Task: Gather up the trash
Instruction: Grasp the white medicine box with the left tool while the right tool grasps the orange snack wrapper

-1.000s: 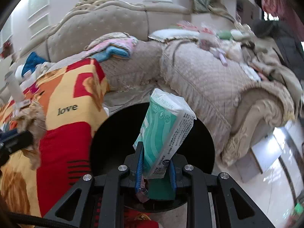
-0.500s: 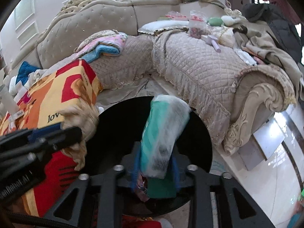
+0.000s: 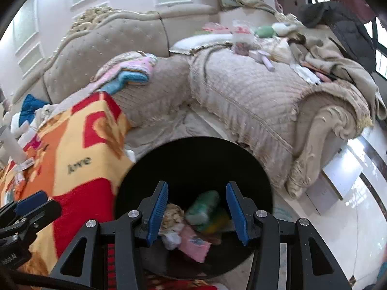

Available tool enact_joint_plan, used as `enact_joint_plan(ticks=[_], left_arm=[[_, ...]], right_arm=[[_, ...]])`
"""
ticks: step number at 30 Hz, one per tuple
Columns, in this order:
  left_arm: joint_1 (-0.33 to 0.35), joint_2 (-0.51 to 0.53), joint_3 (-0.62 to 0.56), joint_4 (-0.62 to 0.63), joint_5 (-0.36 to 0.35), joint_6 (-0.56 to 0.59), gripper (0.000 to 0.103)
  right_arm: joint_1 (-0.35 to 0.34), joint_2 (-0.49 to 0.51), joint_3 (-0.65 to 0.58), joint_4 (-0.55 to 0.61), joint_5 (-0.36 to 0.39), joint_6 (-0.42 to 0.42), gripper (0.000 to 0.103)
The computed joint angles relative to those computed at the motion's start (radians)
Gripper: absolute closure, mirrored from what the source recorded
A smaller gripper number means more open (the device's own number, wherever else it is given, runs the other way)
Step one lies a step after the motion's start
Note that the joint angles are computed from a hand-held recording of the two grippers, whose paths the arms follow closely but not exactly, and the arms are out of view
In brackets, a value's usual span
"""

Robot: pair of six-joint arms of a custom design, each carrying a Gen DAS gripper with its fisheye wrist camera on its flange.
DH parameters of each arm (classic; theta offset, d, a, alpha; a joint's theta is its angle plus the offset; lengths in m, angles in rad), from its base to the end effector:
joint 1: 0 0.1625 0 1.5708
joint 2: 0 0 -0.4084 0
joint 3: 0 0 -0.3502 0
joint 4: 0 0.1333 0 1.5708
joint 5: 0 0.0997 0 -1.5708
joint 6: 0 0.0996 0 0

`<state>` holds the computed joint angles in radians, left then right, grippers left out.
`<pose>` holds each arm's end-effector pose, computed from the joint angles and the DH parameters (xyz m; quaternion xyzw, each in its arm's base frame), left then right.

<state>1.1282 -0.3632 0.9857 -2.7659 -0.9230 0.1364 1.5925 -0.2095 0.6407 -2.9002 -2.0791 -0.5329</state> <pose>-0.1649 -0.7995 0.0907 0.1735 0.8972 -0.3111 0.2609 0.1032 -0.8457 0.1248 0.1337 -0.8685 0.3493 0.3254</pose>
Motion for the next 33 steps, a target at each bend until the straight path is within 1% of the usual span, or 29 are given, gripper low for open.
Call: enact_joint_plan(ticks=[3,4,5,9,13,15,18,21,23,25,28,29,30,31,33], left_arm=[[0.015,-0.096,0.129,-0.082,0.042,-0.016,0.046],[0.019,-0.116,0.154,-0.100,0.056,-0.019,0.046],[0.028,-0.151,0.197,-0.135,0.080,-0.019,0.046],[0.062,-0.248,0.296,-0.230,0.164,-0.025,0.046],[0.121,-0.346,0.376,-0.323,0.251,-0.055,0.046],[0.154,-0.375,0.387,-0.333,0.291,-0.082,0.046],[0.201,-0.395,0.375,-0.315,0.325,-0.118,0.046],[0.241,-0.394,0.343,-0.243,0.300,-0.149,0.046],[0.252,-0.372,0.311,-0.210,0.297,-0.144,0.046],[0.255,-0.354,0.286,-0.181,0.309,-0.153,0.046],[0.265,-0.338,0.266,-0.175,0.299,-0.186,0.047],[0.267,-0.341,0.275,-0.177,0.306,-0.217,0.057],[0.263,-0.343,0.282,-0.186,0.321,-0.226,0.058],[0.262,-0.345,0.279,-0.184,0.319,-0.234,0.059],[0.250,-0.367,0.332,-0.230,0.323,-0.249,0.059]], right_arm=[[0.019,0.003,0.032,-0.022,0.043,-0.028,0.055],[0.026,0.007,0.036,-0.020,0.055,-0.038,0.055],[0.033,0.012,0.040,-0.018,0.068,-0.050,0.055],[0.067,0.039,0.065,-0.011,0.125,-0.131,0.055],[0.090,0.067,0.066,0.026,0.163,-0.190,0.055],[0.098,0.078,0.065,0.033,0.172,-0.210,0.055],[0.106,0.105,0.037,0.046,0.166,-0.229,0.055],[0.105,0.117,0.013,0.063,0.171,-0.224,0.055],[0.104,0.120,0.001,0.074,0.174,-0.215,0.055],[0.102,0.121,-0.002,0.075,0.178,-0.207,0.055],[0.099,0.116,-0.004,0.077,0.185,-0.196,0.055],[0.097,0.113,-0.004,0.080,0.196,-0.190,0.055],[0.095,0.110,-0.002,0.084,0.206,-0.184,0.055],[0.094,0.108,-0.002,0.090,0.217,-0.178,0.055],[0.089,0.105,-0.007,0.114,0.257,-0.166,0.055]])
